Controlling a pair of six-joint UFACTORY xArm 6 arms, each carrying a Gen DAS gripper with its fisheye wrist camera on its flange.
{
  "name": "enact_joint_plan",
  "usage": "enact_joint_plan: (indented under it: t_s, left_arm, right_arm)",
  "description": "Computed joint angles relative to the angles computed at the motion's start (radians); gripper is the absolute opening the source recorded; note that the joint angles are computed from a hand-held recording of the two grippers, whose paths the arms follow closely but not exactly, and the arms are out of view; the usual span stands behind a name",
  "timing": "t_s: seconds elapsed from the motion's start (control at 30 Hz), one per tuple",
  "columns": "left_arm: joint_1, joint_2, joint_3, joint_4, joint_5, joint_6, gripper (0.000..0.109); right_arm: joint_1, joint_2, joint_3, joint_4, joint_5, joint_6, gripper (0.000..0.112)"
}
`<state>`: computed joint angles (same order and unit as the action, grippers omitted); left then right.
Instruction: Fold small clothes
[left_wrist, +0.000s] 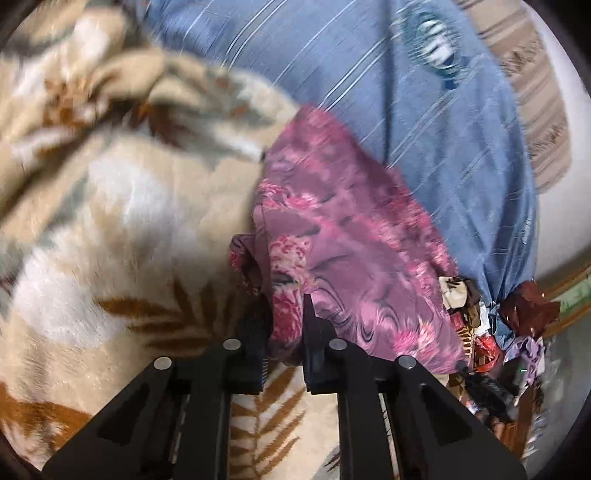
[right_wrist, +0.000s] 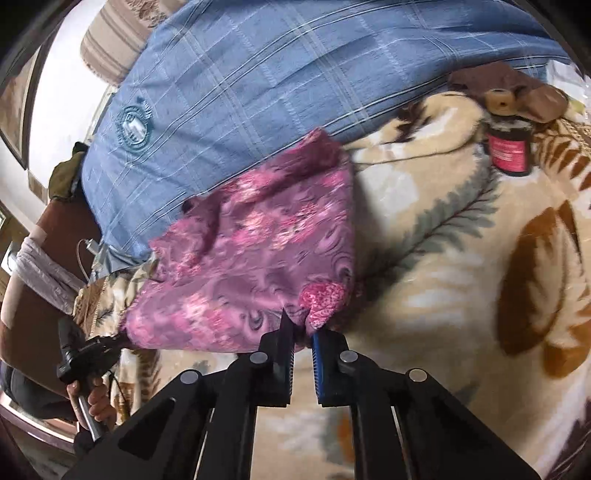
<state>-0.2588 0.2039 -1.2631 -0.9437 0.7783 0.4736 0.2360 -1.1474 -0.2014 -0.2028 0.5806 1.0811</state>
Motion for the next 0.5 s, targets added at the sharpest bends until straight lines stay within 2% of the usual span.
enact_joint_plan:
  t_s: [0.07, 0.13, 0.2, 0.27, 0.37, 0.5]
  left_arm:
    - [0.003, 0.013, -0.004, 0.026, 0.015, -0.028, 0.012]
    - [0.007, -0.012, 0.02, 0.012, 0.006, -0.007, 0.014]
    - [0.013, -0.04, 0.046, -0.006, -0.019, 0.008, 0.014]
    - [0.017, -0.034, 0.047, 0.0, -0.026, -0.011, 0.014]
    - [0.011, -0.006, 0.026, 0.016, -0.012, -0.044, 0.014]
    - [-0.008, -0.003, 0.028, 0.028, -0.045, -0.048, 0.017]
  right_arm:
    - [-0.05, 0.022, 0.032, 0.134, -0.018, -0.076, 0.008]
    - [-0.037, 0.033, 0.046, 0.179, -0.034, -0.088, 0.011]
    - [0.01, 0.018, 0.01, 0.072, 0.027, -0.012, 0.022]
    - [0.061, -0.005, -0.023, -0.059, 0.119, 0.09, 0.038]
    - [0.043, -0.01, 0.004, -0.038, 0.082, 0.082, 0.037]
    - [0.011, 0.093, -0.022, -0.099, 0.05, 0.093, 0.039]
